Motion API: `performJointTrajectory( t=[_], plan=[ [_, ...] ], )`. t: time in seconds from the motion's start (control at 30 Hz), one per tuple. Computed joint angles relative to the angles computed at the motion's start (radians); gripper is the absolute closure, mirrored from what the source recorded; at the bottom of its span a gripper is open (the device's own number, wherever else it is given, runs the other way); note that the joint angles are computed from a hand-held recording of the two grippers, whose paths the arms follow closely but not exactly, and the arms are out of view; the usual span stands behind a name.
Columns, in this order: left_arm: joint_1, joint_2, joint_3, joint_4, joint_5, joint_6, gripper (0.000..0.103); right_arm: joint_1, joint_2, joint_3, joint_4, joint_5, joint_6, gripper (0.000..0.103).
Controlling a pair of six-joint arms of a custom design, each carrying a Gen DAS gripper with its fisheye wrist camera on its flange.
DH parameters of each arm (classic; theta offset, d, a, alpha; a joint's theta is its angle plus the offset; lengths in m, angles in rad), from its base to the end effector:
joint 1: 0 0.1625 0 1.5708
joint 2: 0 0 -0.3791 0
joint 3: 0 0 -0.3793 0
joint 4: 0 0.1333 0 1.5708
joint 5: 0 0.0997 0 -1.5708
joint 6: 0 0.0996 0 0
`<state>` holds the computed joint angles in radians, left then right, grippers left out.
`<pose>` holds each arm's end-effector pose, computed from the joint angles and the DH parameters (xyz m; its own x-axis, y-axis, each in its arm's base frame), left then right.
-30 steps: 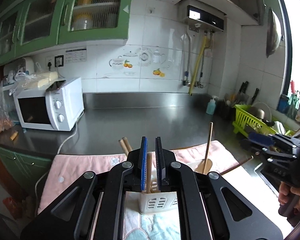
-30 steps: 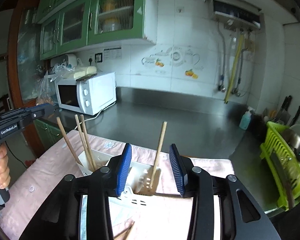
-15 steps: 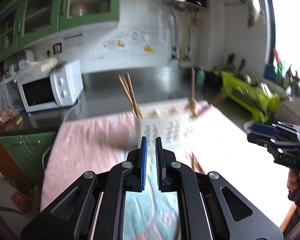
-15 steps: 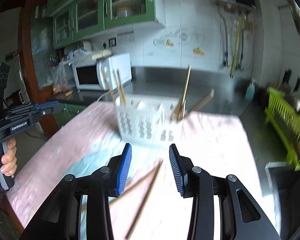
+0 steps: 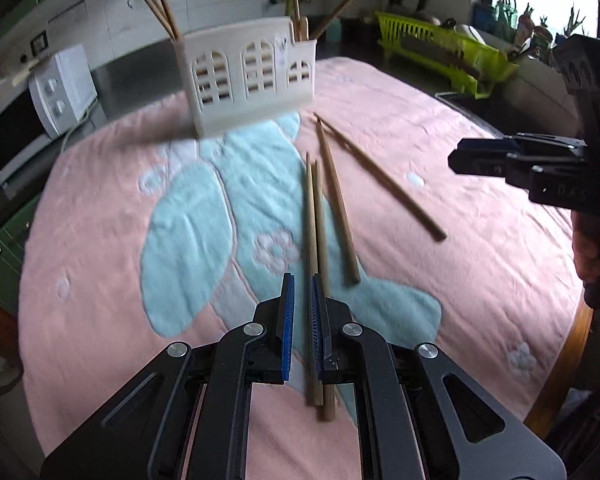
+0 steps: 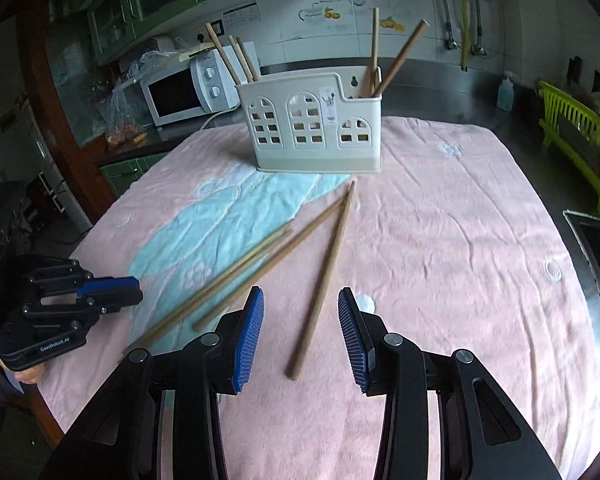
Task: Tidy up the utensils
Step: 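Lower both tools onto loose chopsticks and close each on one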
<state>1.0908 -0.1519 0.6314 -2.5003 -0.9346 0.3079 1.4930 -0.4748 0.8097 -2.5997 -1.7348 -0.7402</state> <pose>-0.2153 -0.8303 0.0161 -0.6676 0.3776 -0.6416 0.6486 0.7180 -0.2524 0.0518 -0.8415 0.1994 -0.7605 -0.3834 0.5240 -0.6138 0.6878 -0.3876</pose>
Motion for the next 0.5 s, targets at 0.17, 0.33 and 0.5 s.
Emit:
performJointTrajectory(
  t=[0.17,0.33,0.5],
  plan=[
    [0.016,0.019,-0.026,0.079,-0.036,-0.025,0.095,-0.007,-0.001,0.011,0.007,-0.004,0.019,0.066],
    [0.024,0.058,-0.100,0.135,-0.037,-0.036,0.095,-0.011,0.003,0.009,0.020,-0.005,0.024,0.066],
    [0.030,0.076,-0.145,0.159,-0.044,-0.042,0.094,-0.014,0.009,-0.003,0.031,-0.001,0.035,0.066]
  ],
)
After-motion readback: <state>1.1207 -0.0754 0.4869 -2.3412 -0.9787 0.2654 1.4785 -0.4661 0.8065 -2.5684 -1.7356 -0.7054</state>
